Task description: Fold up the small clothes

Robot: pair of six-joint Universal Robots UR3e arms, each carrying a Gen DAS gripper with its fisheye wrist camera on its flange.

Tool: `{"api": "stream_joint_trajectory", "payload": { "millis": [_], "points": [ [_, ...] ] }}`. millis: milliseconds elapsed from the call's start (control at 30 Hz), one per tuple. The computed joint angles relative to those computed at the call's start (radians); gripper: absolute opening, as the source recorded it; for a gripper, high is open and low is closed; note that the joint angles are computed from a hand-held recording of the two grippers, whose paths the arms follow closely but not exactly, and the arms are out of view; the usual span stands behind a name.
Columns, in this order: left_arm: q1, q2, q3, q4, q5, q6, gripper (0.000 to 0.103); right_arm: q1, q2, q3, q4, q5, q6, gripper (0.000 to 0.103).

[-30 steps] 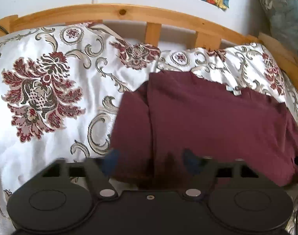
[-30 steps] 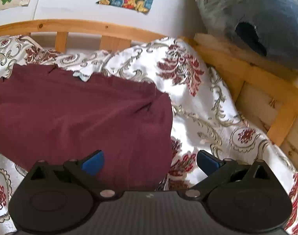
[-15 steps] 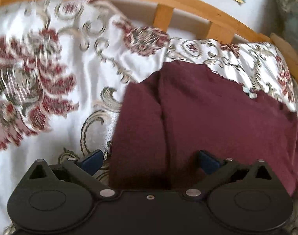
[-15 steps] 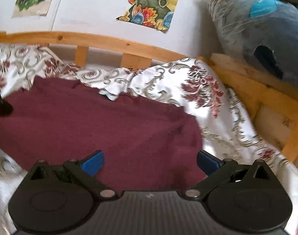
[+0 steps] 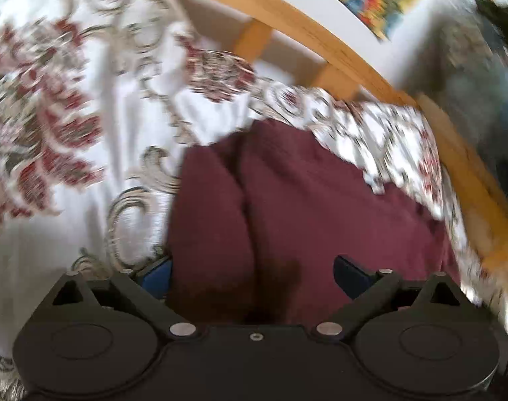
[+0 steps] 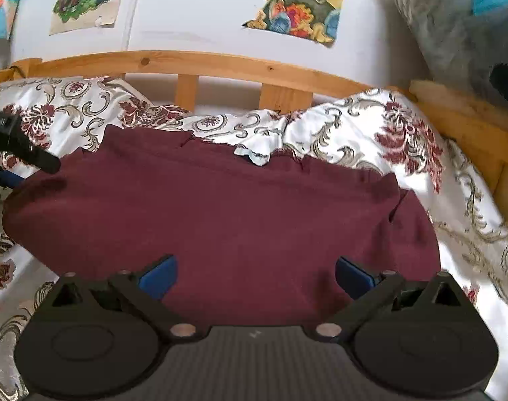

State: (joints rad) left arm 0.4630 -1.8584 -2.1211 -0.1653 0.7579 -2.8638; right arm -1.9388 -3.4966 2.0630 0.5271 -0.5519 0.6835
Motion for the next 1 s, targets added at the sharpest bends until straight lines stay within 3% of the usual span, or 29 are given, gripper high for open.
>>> {"api": "stream_joint_trajectory", "payload": {
  "millis": [100, 367, 467, 633, 733, 867, 1000],
  "points": [
    [-0.044, 0.0, 0.042, -0.079, 0.052, 0.03, 0.096, -0.006, -0.006, -0.01, 0.005, -0.01, 0.008, 0.103],
    [-0.081, -0.001, 0.053, -0.083, 0.162, -0.015, 0.085, -0.032, -0.012, -0.056, 0.025, -0.052, 0.011, 0.103],
    [-0.089, 0.017, 0.07, -0.126, 0.178, -0.001, 0.071, -0.032, -0.012, -0.057, 0.024, -0.055, 0.013, 0.103],
    [-0.122, 0.027, 0.136, -0.207, 0.205, -0.006, 0.039, -0.025, -0.017, -0.057, 0.016, -0.047, 0.022, 0.103],
    [-0.162, 0.044, 0.177, -0.251, 0.264, -0.059, 0.031, -0.026, -0.013, -0.06, 0.011, -0.051, 0.025, 0.103],
    [-0.256, 0.085, 0.203, -0.24, 0.401, -0.126, 0.026, -0.037, 0.018, -0.082, -0.003, -0.07, 0.025, 0.103],
    [-0.352, 0.105, 0.283, -0.277, 0.489, -0.106, 0.025, -0.029, 0.052, -0.092, -0.051, -0.067, 0.035, 0.103]
  ]
}}
